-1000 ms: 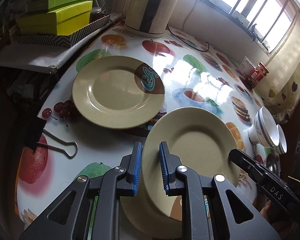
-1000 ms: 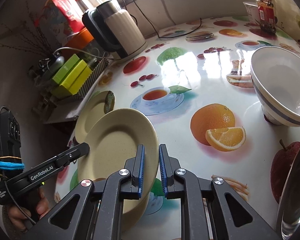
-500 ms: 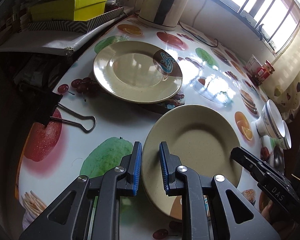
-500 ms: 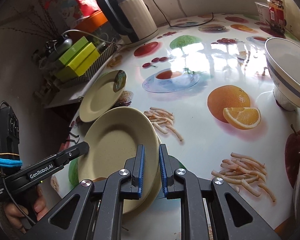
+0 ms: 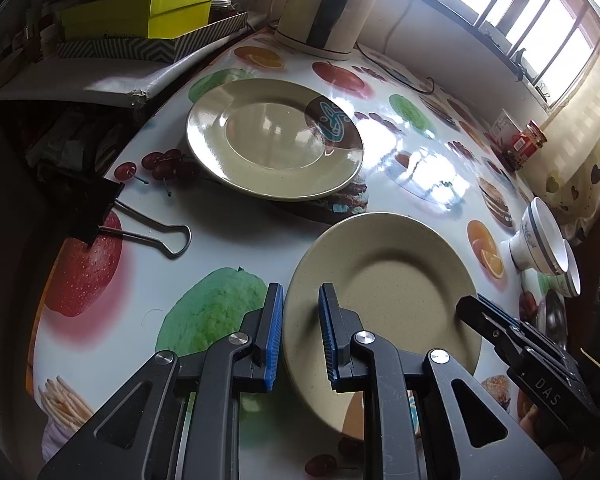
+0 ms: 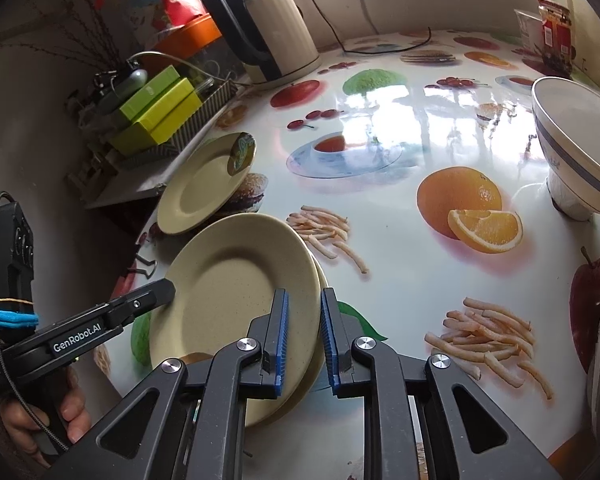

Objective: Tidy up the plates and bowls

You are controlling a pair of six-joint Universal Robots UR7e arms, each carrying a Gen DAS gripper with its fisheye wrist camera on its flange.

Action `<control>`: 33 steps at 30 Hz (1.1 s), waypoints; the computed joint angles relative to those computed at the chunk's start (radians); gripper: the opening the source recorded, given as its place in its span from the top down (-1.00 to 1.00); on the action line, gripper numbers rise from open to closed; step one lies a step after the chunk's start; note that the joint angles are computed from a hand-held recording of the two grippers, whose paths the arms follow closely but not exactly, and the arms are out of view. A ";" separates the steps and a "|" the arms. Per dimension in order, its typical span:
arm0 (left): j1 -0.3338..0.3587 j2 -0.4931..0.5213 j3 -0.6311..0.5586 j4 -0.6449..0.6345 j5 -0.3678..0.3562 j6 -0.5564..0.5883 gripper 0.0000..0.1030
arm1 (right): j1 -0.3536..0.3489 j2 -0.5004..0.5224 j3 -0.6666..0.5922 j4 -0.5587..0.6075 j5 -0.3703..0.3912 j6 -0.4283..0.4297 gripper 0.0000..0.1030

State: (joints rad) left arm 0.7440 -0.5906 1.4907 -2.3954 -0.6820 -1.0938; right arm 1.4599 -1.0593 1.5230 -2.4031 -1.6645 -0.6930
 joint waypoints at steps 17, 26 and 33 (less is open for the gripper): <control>-0.012 -0.021 0.027 -0.025 0.043 0.002 0.63 | 0.010 0.002 0.007 -0.041 -0.024 -0.035 0.40; -0.017 -0.056 0.039 -0.004 0.125 0.012 0.59 | 0.034 0.021 -0.041 -0.081 -0.001 -0.092 0.10; 0.010 -0.089 0.040 -0.007 0.134 0.028 0.44 | 0.076 0.084 -0.169 -0.026 0.012 -0.127 -0.02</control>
State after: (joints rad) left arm 0.7542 -0.6801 1.5311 -2.4020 -0.5477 -1.0655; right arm 1.5358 -0.9754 1.3537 -2.4296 -1.6530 -0.8205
